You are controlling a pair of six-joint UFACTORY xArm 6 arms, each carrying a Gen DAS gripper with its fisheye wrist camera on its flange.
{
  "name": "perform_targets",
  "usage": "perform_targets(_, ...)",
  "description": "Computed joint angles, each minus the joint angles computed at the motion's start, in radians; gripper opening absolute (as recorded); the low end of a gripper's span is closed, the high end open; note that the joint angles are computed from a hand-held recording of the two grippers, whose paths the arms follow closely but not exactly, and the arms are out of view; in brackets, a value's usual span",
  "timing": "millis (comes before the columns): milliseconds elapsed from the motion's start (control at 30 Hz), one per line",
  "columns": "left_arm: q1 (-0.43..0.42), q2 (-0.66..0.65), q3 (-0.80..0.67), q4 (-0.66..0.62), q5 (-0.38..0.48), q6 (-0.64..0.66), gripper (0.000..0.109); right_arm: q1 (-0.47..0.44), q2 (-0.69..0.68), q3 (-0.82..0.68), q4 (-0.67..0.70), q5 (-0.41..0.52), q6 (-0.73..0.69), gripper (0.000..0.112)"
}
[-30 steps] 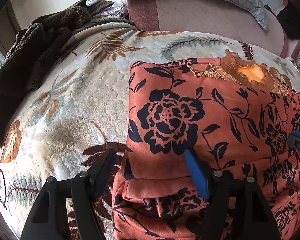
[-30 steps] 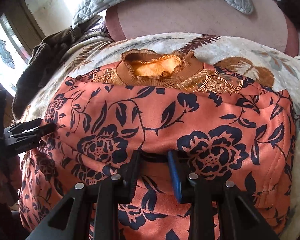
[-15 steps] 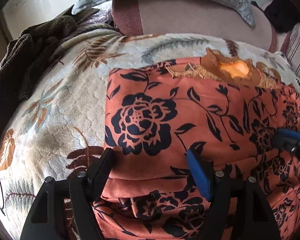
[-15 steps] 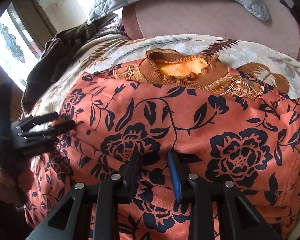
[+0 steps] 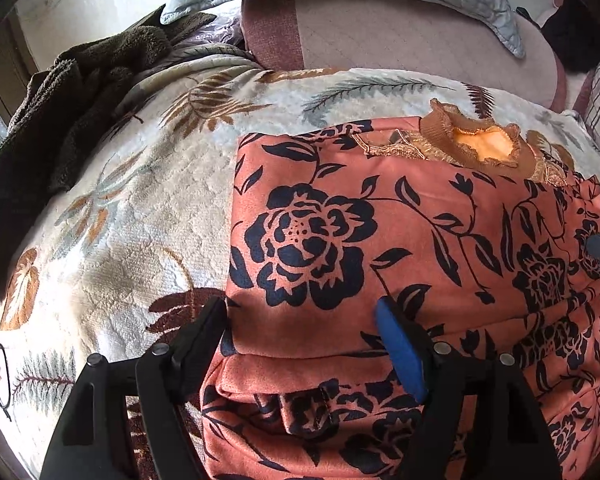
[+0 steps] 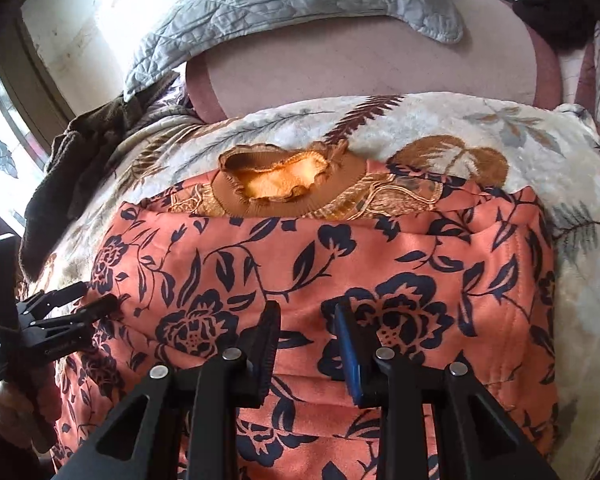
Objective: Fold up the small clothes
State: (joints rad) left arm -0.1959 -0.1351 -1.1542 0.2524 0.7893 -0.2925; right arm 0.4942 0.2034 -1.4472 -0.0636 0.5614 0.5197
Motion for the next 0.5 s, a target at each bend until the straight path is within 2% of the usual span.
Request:
perform_targets(67, 0.001, -0.018, 0.018, 0.05, -0.004, -0.054, 0.077, -0.009, -0.004, 0.0, -0.051, 0.066, 0.059, 0.032)
perform_targets(100, 0.002, -0.029, 0.03, 0.064, -0.004, -0.075, 0.077, -0.016, 0.001, 0.002, -0.034, 0.106, 0.06, 0.032)
perform_targets(133, 0.004, -0.038, 0.041, 0.065, -0.002, -0.084, 0.077, -0.022, -0.008, 0.029, -0.006, 0.103, 0.047, 0.031)
perform_targets(167, 0.006, -0.047, 0.052, 0.058, 0.004, -0.081, 0.077, -0.025, -0.034, 0.07, -0.005, 0.059, 0.054, 0.031)
perform_targets(233, 0.003, -0.076, 0.084, 0.055, 0.015, -0.078, 0.078, -0.024, -0.082, 0.107, -0.001, 0.063, 0.077, 0.031)
perform_targets(333, -0.008, -0.141, 0.126, 0.048, 0.038, -0.093, 0.078, -0.017, -0.19, 0.224, 0.008, -0.033, 0.099, 0.031)
perform_targets(433, -0.024, -0.251, 0.213, 0.048, 0.033, -0.108, 0.078, -0.007, -0.298, 0.328, -0.084, -0.087, 0.179, 0.031)
perform_targets(500, -0.043, -0.341, 0.286, 0.085, 0.035, -0.132, 0.078, -0.003, -0.385, 0.422, -0.073, -0.14, 0.208, 0.032)
